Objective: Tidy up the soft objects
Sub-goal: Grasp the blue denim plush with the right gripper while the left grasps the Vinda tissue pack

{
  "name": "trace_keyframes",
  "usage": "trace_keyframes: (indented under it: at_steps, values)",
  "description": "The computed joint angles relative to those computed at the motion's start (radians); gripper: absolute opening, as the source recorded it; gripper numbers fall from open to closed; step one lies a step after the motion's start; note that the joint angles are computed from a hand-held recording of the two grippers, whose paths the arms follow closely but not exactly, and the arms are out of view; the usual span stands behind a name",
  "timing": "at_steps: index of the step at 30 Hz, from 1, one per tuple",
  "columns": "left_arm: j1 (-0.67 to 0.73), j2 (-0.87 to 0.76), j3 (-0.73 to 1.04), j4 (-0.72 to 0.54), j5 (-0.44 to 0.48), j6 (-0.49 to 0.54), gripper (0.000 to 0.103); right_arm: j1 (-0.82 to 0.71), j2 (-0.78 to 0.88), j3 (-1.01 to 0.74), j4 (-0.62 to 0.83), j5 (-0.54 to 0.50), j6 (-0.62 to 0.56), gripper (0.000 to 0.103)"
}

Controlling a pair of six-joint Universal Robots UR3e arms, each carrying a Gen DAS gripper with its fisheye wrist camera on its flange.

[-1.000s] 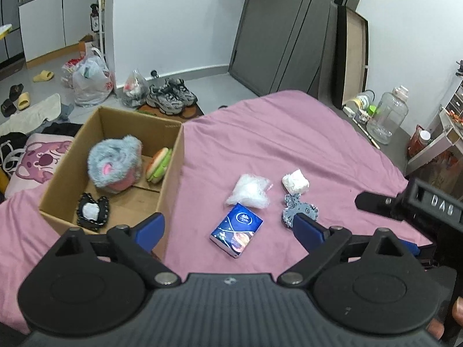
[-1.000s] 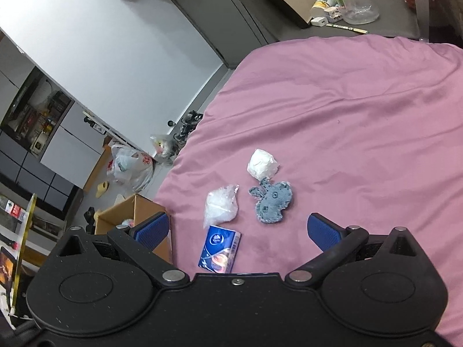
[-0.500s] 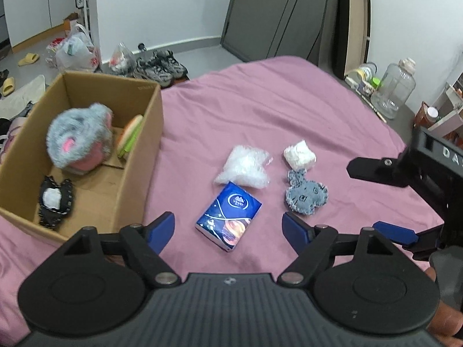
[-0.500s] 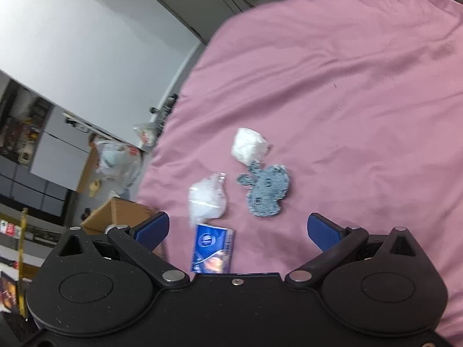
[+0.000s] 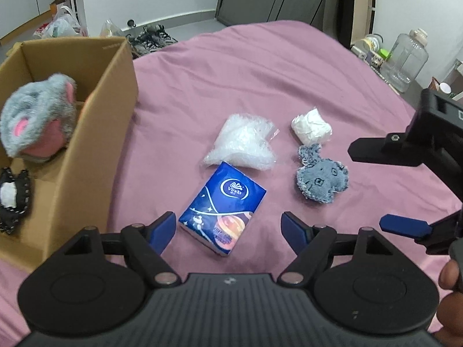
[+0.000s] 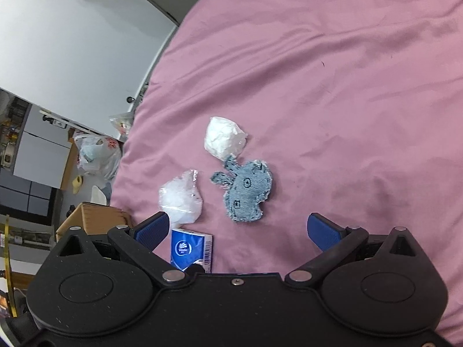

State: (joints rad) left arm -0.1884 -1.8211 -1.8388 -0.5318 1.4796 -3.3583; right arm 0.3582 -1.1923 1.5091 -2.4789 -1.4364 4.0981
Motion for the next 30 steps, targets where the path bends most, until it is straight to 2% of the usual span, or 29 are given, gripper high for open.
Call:
trace_keyframes:
  at_steps: [9,14,20,24,30]
  values:
    - [-0.015,-0.127,0.081,-0.003,0.017,0.011,0.079,-0.009,0.062,-0.051,0.045,0.000,0.003,0.101]
    - [-0.023,-0.161,0.096,0.014,0.035,0.028,0.079,-0.019,0.091,-0.063,0.046,0.019,0.012,0.096]
    - [-0.036,-0.156,0.084,0.039,0.054,0.036,0.062,-0.027,0.170,-0.156,0.082,0.025,0.019,0.095]
    - [-0.024,-0.138,0.078,0.030,0.033,0.021,0.057,-0.006,0.218,-0.234,0.117,0.005,0.006,0.094]
    - [-0.006,-0.093,0.071,0.018,0.016,-0.006,0.054,0.006,0.219,-0.234,0.121,-0.012,-0.004,0.075]
